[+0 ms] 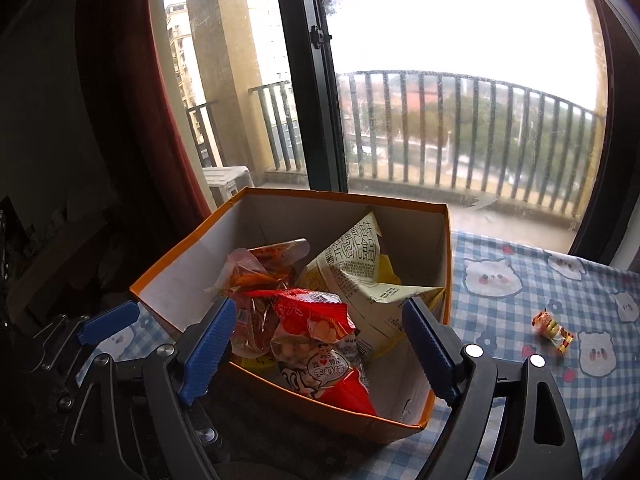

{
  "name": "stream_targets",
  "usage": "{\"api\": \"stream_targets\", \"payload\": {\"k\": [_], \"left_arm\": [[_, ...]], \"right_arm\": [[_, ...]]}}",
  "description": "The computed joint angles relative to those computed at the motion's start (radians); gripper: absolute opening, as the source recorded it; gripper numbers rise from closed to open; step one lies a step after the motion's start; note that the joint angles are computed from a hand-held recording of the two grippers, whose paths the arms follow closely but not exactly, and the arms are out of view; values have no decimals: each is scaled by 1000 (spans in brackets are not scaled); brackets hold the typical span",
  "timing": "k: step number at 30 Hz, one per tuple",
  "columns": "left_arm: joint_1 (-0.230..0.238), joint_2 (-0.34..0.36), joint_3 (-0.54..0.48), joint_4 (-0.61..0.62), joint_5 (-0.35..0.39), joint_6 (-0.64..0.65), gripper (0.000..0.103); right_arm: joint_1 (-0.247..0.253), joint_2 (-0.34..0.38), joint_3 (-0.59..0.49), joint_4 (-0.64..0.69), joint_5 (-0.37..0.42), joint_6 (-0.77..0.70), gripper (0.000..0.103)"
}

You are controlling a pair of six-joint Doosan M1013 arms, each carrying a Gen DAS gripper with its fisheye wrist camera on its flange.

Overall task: Organize snacks
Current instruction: 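Move both tools back toward the small gummy candy pack on the tablecloth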

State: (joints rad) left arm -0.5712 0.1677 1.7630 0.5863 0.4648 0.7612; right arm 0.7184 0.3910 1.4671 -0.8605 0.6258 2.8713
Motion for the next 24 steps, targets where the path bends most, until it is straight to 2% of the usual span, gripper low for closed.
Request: {"api": "stream_targets", "payload": {"k": [11,16,24], "left_arm": [[-84,-5,-5,3,-17,-3,92],[-133,0,-8,91,-13,-79,94],[-190,24,-33,63,-6,-55,95]], "right_arm": [[5,-103,122,-103,59,113,87],[2,-151,179,-128,84,133,91],[-9,-211,261,-150,128,193,92]]}}
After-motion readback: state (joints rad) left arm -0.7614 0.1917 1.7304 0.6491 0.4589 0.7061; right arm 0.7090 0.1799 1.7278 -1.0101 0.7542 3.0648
